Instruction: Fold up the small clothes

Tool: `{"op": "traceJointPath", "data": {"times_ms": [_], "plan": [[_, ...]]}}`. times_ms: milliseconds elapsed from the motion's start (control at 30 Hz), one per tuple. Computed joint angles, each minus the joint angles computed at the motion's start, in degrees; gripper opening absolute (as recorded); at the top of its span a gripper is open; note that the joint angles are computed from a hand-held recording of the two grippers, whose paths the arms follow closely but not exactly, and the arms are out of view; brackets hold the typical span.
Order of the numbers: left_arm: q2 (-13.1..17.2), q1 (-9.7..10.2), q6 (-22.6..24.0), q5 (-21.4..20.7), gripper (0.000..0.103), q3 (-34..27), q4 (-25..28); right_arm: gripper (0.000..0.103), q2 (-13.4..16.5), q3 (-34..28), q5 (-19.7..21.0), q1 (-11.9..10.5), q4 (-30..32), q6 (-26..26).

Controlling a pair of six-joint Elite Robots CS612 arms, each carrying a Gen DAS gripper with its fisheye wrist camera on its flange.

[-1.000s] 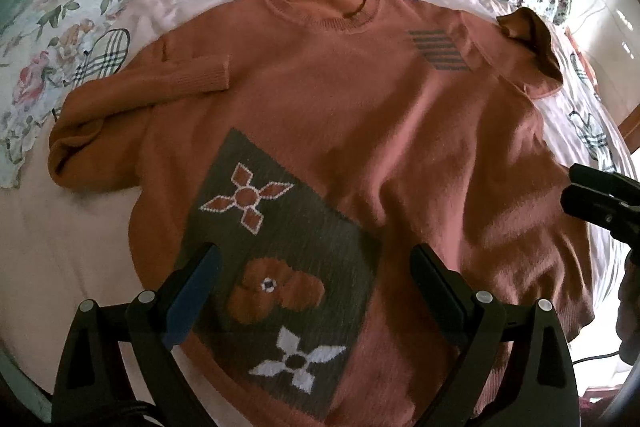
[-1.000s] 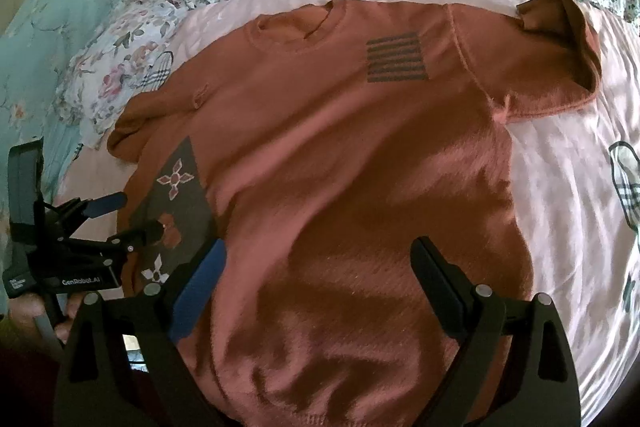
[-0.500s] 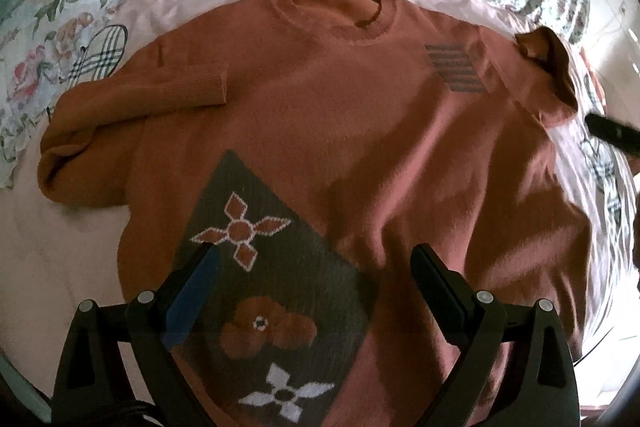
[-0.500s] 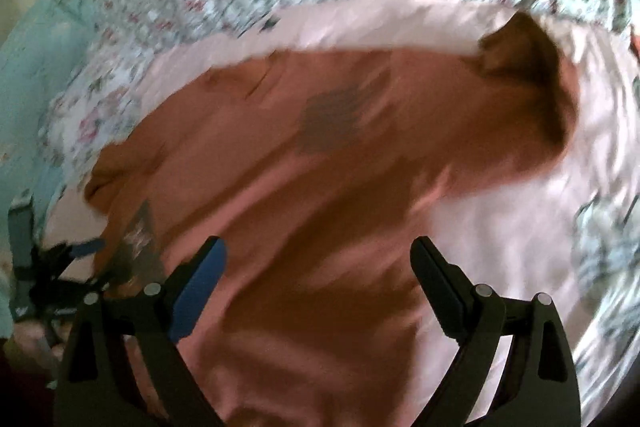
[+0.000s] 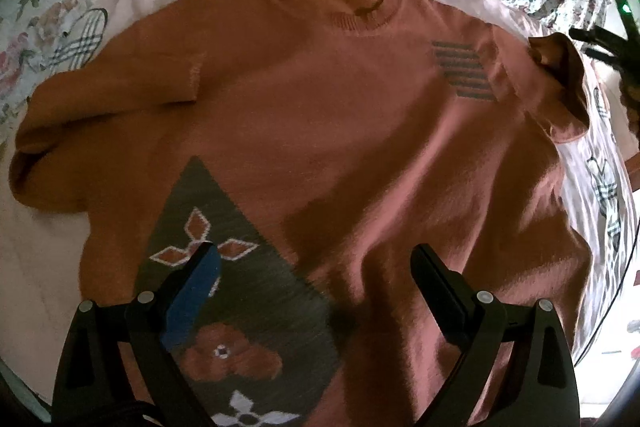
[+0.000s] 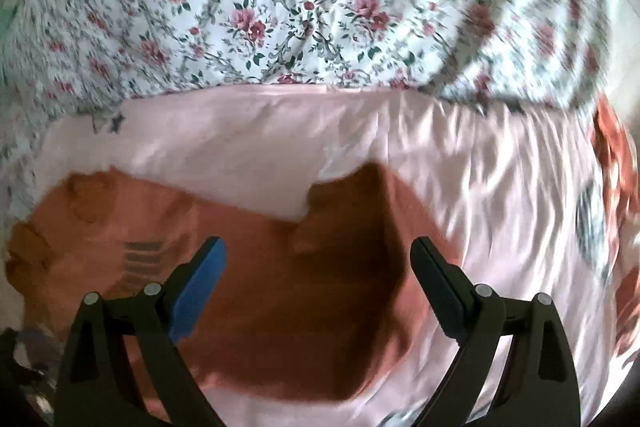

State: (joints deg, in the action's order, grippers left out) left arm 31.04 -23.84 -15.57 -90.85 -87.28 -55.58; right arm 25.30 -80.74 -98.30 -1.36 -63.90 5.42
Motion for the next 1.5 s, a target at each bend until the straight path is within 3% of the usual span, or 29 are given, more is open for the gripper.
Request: {"op": "traceJointPath", "data": {"times_ms": [167, 233, 267, 300, 367, 400, 533, 667, 767, 900, 1033, 1133, 1233, 1300, 1400, 1500], "plan": [[-0.19, -0.37, -0.72, 0.12, 0.096, 1.30, 0.91, 0.093, -2.73, 6.52, 0.66, -1.21, 2.73, -7.83], [-0.19, -0.40, -1.31, -0.01, 0.096, 1.66, 1.15, 0.093, -3.44, 8.71, -1.68, -1.08, 4.42, -10.37], [-0.20, -0.42, -1.59, -0.05, 0.096, 1.85, 1.23, 0.086, -3.85, 9.76, -2.58, -1.02, 5.09, -11.73], [-0.23, -0.45, -1.84, -0.05, 0.096, 2.07, 1.20, 0.056, -3.63, 9.61, -2.05, -1.15, 5.64, -12.16], [-0.22, -0.46, -2.28, -0.11, 0.096, 2.38, 1.02, 0.012, -4.16, 10.55, -1.85, -1.15, 8.05, -11.21], [-0.19, -0.44, -2.53, -0.28, 0.096, 2.51, 0.89, 0.010, -4.30, 10.39, -2.23, -0.96, 8.31, -10.61], [-0.10, -0.28, -3.15, -0.92, 0.096, 2.79, 0.09, 0.008, -3.65, 6.40, 0.58, -0.21, 5.89, -6.54], [0.05, 0.02, -3.50, -1.27, 0.096, 2.65, -0.76, 0.008, -1.14, -0.44, 13.23, 0.51, -0.51, 3.85], [0.00, 0.39, -3.62, -1.28, 0.096, 2.46, -1.39, 0.008, 1.95, -3.85, 22.47, 2.31, -10.60, 14.39], [0.06, 1.09, -3.73, -0.63, 0.096, 1.55, -2.35, 0.008, 4.56, -3.80, 27.53, 5.92, -23.21, 22.53], [0.38, 2.31, -5.36, -0.87, 0.096, 0.22, -2.66, 0.008, 6.06, -0.90, 30.48, 9.24, -31.28, 24.19], [0.85, 3.03, -6.34, -0.73, 0.096, -1.05, -2.80, 0.008, 5.93, 1.40, 31.83, 11.17, -28.70, 21.20], [1.26, 3.71, -6.49, -1.69, 0.096, -1.84, -3.57, 0.013, 5.23, 4.01, 36.42, 11.89, -23.08, 19.41], [1.43, 4.33, -6.77, -3.49, 0.096, -1.87, -4.42, 0.026, 5.05, 4.57, 38.88, 11.85, -19.19, 18.20], [1.48, 5.68, -7.83, -8.76, 0.097, -0.63, -7.24, 0.047, 5.47, 3.37, 39.49, 11.79, -17.68, 16.03], [1.41, 7.41, -10.02, -16.32, 0.097, 2.19, -11.25, 0.049, 6.66, 0.18, 40.29, 11.02, -15.18, 16.33]]}}
